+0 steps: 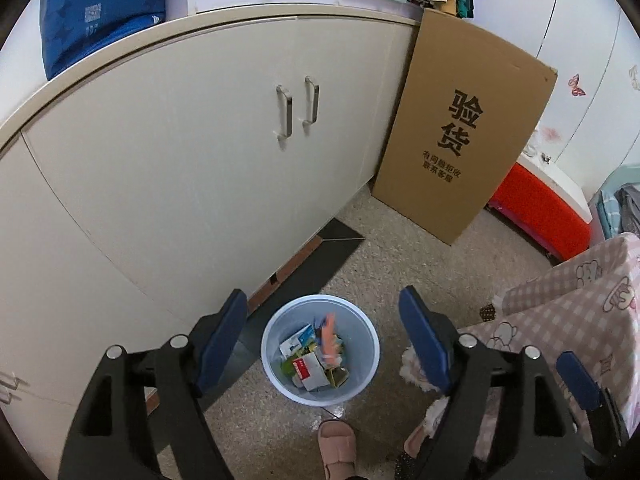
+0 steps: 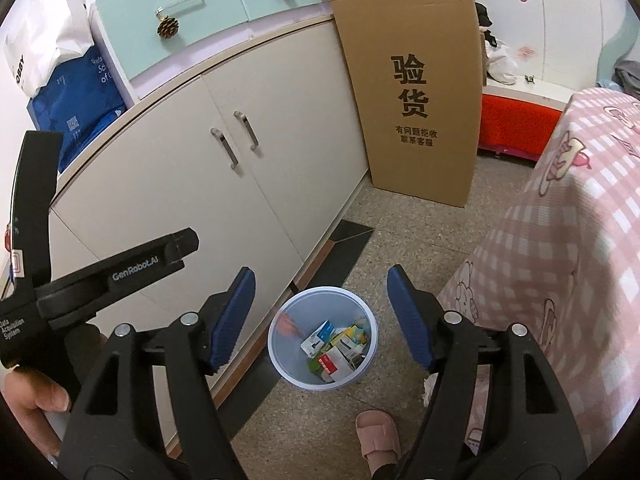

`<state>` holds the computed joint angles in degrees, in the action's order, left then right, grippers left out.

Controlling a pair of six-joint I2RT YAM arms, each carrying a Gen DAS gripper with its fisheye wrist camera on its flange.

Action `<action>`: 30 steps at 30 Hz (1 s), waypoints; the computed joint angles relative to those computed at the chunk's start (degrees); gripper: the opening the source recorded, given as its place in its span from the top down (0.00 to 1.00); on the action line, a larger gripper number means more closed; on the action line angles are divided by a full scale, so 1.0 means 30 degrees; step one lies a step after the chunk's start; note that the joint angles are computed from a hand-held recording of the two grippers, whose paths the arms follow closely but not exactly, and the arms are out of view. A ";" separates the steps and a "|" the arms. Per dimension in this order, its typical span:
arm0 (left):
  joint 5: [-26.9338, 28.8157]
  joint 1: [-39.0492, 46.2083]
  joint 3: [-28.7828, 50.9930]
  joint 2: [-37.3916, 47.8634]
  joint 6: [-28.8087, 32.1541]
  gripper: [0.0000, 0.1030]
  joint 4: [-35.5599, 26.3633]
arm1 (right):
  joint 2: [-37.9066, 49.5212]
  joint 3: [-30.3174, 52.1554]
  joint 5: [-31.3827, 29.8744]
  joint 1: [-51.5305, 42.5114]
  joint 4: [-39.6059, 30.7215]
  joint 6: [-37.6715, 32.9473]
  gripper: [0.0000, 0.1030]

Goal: Collect trash
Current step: 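Carry the carton and snack bag to the wastebasket, opening both tools over it, then move both open tools back over the table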

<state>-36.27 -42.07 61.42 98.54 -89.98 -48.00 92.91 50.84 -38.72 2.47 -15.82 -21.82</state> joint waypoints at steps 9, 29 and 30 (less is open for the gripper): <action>-0.1012 -0.1862 0.2170 0.0684 -0.1324 0.22 -0.3053 | -0.1046 0.0252 -0.1142 -0.1221 -0.1620 -0.0741 0.33; -0.4360 -0.6228 1.5336 0.6033 -0.3114 0.15 -1.1989 | -0.0370 0.6444 -0.6843 -0.9994 -1.0804 -0.6146 0.26; -0.4438 -0.6349 1.6251 0.6549 -0.2967 0.15 -1.2303 | 0.0115 0.7063 -0.7031 -1.0601 -1.1291 -0.6495 0.26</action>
